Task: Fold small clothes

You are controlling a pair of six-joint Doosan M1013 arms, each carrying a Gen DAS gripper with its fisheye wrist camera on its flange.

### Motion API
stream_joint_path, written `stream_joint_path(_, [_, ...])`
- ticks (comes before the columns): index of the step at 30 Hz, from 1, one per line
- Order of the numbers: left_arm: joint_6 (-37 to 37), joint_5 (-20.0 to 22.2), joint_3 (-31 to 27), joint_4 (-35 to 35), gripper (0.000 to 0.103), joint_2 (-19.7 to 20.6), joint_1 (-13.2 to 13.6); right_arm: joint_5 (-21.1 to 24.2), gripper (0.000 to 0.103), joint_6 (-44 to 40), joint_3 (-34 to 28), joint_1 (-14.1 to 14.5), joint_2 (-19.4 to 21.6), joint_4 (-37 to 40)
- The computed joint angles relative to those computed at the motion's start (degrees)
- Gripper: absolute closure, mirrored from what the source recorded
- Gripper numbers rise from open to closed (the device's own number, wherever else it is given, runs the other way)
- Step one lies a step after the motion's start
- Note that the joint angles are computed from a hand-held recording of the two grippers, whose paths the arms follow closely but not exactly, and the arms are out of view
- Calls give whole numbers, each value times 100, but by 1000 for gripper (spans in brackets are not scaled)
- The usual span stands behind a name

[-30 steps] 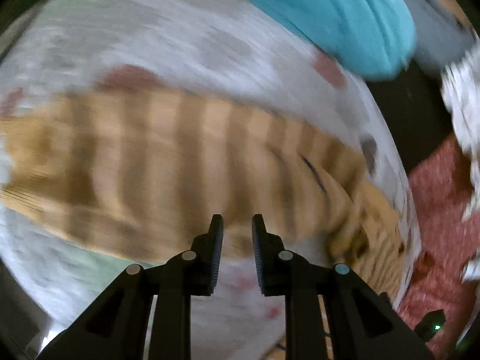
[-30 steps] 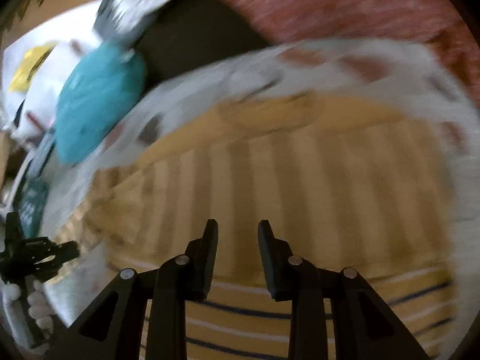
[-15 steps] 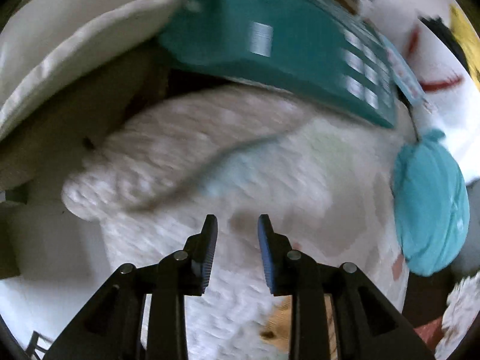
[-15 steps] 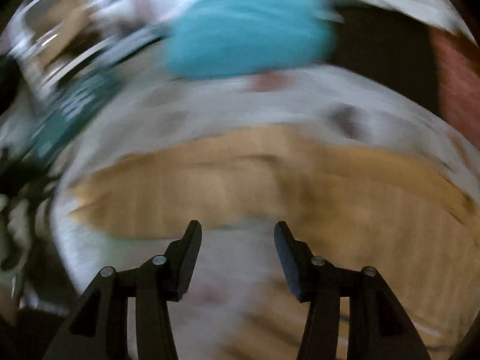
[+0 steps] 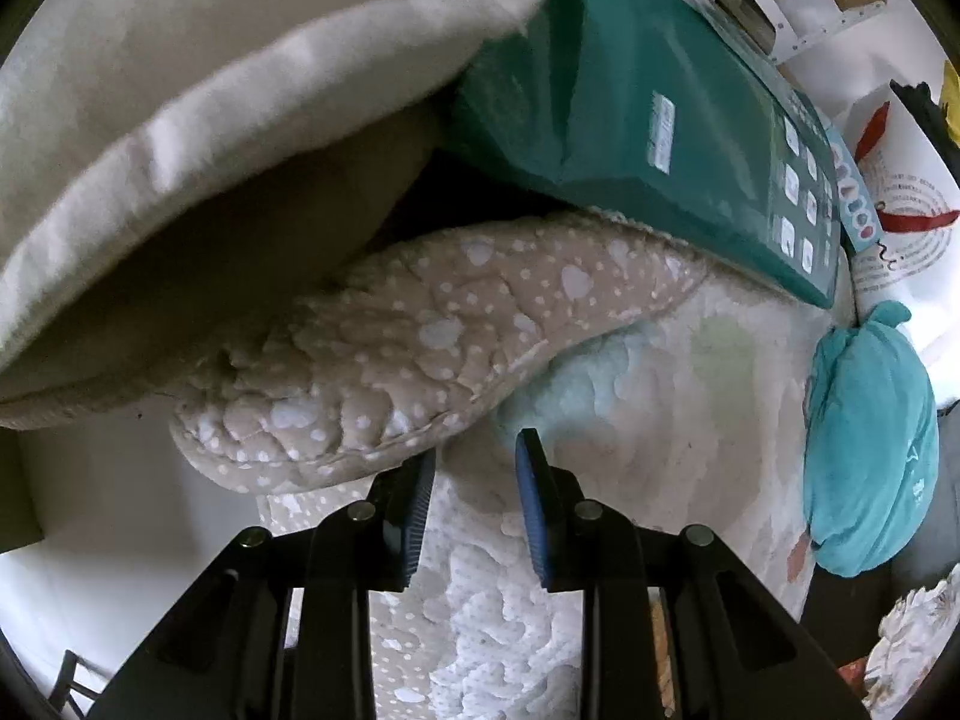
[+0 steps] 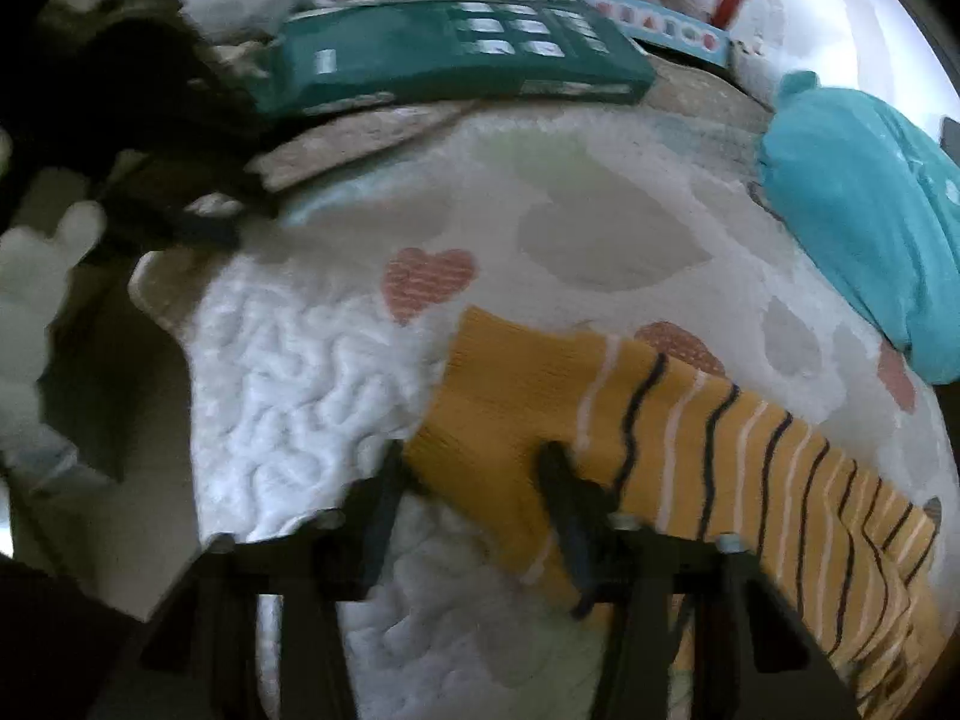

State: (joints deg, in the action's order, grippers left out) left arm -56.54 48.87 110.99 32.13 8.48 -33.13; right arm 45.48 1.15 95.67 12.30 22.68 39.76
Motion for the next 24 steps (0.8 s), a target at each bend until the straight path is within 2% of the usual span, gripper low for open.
stream_joint_path(1, [47,-36,-14,15,77,7,22,-58,93,266,-43,-10,5,-20])
stream_joint_path(3, [197,-58,-137,55,76,87,32,213,93,760,-256,-136,39,133])
stream_joint_path(5, [483,-92,-316,50,74,181,28,286,93,1002,-388,-308,-4,404])
stream_joint_path(8, [921,-449,-585,65,71,377,24,396,93,1522,-689,-671,-29,776])
stream_joint_path(12, [1944,-865,-1159,-239,68,786,-10,485,93,2837,-1276,-1308,87,861])
stream_joint_path(14, [2576,-997,-1532,-473,66,1037,-38,373,93,3437,-1509,-1596,167,677])
stream_joint_path(18, [3796,-1002,-2280,-973,60,1506,-154,121,93,4682,-1901,-2159,375,29])
stream_joint_path(21, [4860,-917,-2905,-1473,56,1907,-209,-148,93,5381,-2092,-2458,529,-643])
stream_joint_path(24, [5927,-769,-3555,-2052,55,2336,-253,-232,93,5808,-2216,-2700,698,-1158])
